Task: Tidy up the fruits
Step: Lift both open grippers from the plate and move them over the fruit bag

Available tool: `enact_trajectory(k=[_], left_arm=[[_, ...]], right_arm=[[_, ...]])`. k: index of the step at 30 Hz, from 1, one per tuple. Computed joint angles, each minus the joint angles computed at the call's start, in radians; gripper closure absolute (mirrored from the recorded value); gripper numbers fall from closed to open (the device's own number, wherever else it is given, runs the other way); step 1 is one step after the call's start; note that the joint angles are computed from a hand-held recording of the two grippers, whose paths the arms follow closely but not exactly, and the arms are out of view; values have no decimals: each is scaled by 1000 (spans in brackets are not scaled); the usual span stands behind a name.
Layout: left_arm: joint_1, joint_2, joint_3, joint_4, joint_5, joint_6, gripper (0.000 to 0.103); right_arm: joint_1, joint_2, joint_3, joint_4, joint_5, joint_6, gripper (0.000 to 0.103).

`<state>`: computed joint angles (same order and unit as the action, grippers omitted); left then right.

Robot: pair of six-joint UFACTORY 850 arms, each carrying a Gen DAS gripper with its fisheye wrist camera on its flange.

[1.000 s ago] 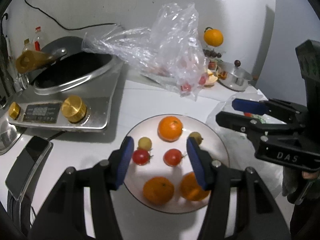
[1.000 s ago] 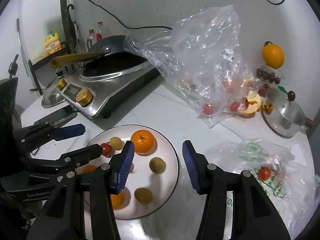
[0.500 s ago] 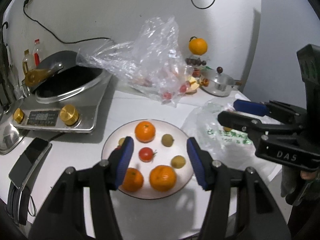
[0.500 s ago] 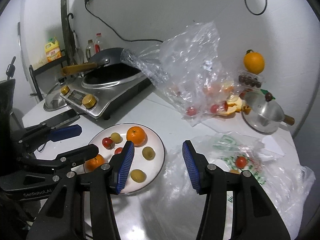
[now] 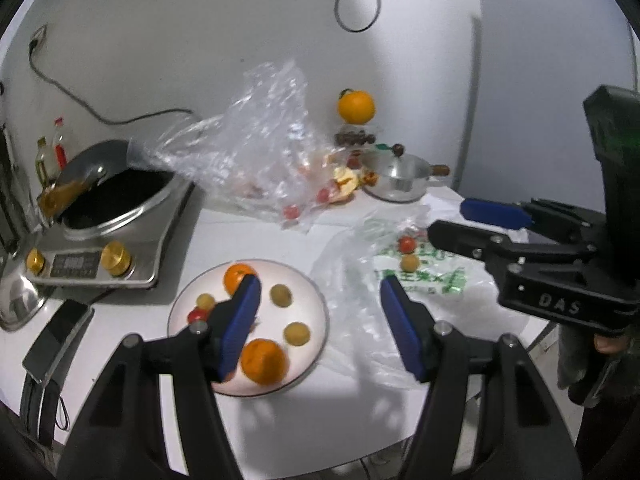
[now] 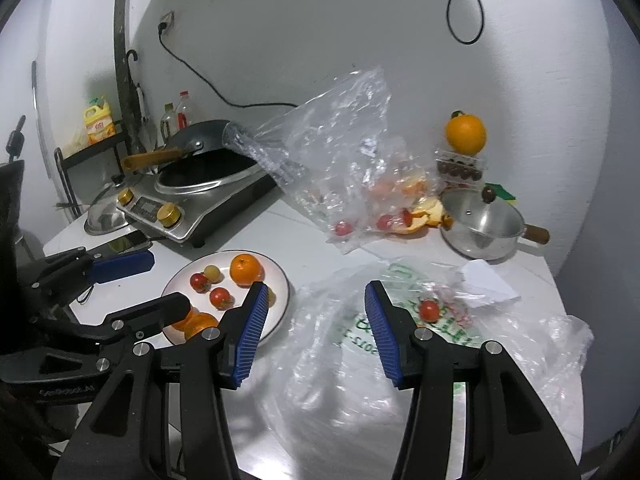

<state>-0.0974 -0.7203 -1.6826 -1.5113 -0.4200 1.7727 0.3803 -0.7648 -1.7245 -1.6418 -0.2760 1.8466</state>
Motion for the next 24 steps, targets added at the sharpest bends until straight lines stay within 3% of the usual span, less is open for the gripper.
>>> enact_trajectory(k=[10,24], left_arm=[[-39,50,66,-89,-5,94,39],[-95,39,47,-50,-4,54,39]], right_arm=[[-20,102,159,-290,-42,313,50],[-61,197,310,-421,-97,480,50]])
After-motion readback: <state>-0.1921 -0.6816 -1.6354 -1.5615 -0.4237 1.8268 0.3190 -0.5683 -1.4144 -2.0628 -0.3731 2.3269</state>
